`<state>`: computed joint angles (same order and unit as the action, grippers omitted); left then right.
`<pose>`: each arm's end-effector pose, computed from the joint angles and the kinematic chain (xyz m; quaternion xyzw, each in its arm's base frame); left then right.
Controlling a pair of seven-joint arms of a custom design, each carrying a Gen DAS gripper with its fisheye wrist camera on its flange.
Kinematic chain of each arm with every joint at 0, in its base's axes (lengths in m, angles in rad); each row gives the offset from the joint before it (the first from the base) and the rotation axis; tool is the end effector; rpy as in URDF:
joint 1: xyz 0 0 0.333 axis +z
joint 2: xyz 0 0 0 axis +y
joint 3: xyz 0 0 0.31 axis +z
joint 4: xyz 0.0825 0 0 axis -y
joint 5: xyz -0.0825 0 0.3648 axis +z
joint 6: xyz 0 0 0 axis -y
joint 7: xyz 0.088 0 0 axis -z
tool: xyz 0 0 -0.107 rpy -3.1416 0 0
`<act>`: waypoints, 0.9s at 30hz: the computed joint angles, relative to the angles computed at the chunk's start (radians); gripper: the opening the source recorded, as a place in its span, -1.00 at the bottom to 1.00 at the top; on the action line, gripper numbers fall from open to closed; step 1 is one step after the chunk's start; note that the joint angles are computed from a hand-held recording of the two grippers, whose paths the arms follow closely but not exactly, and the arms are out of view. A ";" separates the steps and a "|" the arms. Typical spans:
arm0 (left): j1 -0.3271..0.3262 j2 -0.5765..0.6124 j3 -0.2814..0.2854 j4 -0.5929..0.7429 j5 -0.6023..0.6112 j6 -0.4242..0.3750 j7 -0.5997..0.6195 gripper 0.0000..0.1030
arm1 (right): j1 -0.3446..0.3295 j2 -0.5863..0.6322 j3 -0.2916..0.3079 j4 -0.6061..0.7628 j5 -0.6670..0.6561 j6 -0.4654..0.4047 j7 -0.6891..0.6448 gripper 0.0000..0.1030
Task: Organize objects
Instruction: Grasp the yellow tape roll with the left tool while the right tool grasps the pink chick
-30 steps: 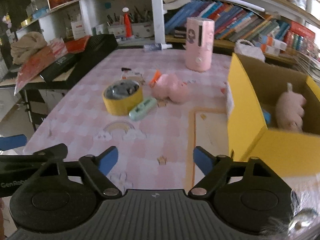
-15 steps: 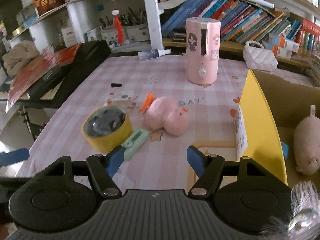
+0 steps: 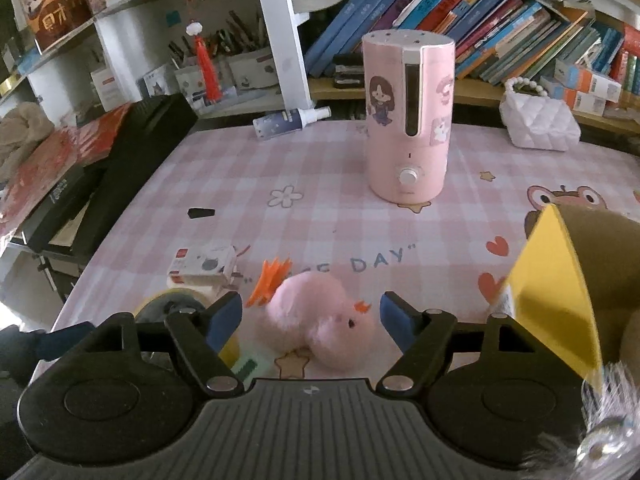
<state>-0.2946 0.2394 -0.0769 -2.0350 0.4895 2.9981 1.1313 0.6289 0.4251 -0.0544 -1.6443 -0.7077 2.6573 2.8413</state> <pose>0.5633 -0.2526 0.4142 -0.5220 0.7721 -0.2803 0.2298 0.5680 0.3961 0.4332 -0.6070 0.7034 -0.2135 0.3019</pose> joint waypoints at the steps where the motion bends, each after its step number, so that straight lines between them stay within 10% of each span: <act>1: 0.009 0.013 -0.012 0.012 -0.017 -0.004 0.017 0.82 | -0.011 0.012 0.010 0.013 0.019 -0.001 -0.025 0.46; 12: 0.030 0.056 -0.047 0.050 -0.151 -0.030 0.138 0.69 | -0.031 0.106 0.012 0.113 0.158 -0.037 -0.169 0.55; 27: 0.004 -0.133 0.041 -0.139 0.021 0.107 -0.103 0.68 | 0.023 0.066 -0.060 0.031 0.143 0.067 -0.119 0.30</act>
